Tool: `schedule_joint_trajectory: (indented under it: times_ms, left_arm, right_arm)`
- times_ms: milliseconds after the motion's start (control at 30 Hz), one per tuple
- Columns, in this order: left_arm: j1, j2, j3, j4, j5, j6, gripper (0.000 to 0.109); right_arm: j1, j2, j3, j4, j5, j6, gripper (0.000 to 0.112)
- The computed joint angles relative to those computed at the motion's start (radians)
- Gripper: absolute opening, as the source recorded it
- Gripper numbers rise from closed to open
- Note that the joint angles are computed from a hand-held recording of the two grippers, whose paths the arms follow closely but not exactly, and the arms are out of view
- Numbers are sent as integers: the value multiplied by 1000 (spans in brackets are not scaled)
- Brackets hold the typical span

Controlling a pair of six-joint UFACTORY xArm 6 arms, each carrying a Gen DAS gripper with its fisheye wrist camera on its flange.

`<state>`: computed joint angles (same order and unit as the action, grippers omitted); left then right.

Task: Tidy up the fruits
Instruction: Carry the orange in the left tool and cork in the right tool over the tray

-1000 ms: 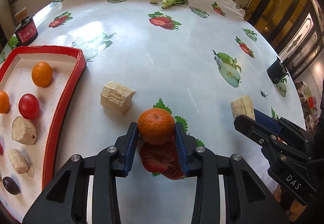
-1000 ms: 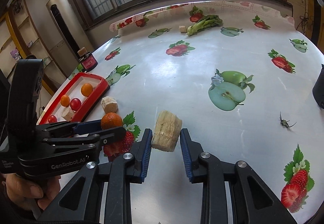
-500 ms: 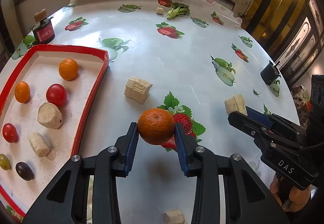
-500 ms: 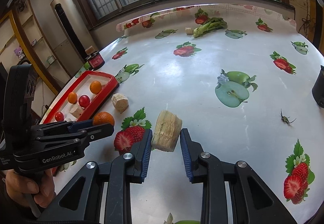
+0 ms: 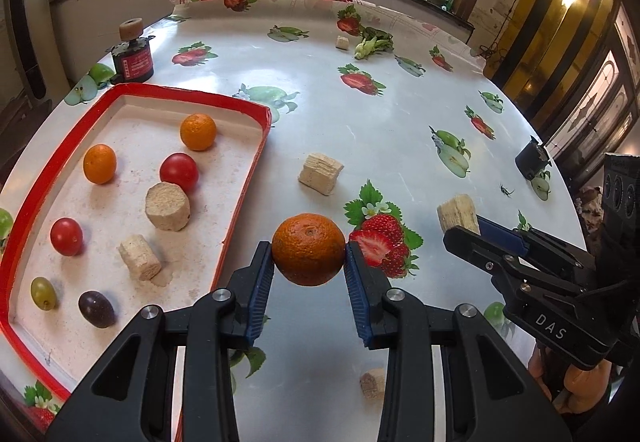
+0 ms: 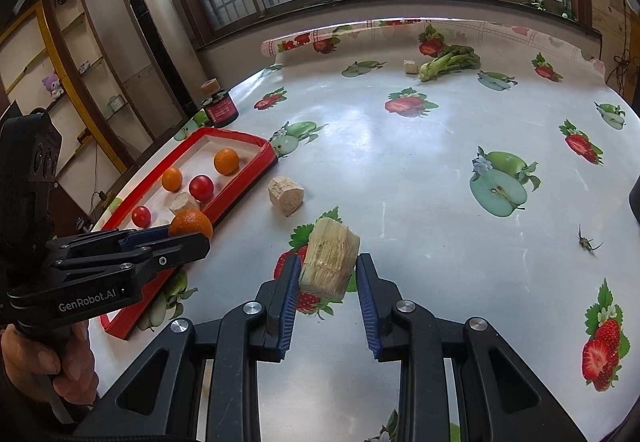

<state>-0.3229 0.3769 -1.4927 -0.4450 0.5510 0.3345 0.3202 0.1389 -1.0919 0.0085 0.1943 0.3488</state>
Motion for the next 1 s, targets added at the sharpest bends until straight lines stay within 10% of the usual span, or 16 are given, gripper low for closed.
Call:
schedule_joint_trajectory:
  times_ms: [1000]
  left_arm:
    - [127,-98,159,-39,-54,21,33]
  right_arm:
    - [103,121,-184,14,76,-66,29]
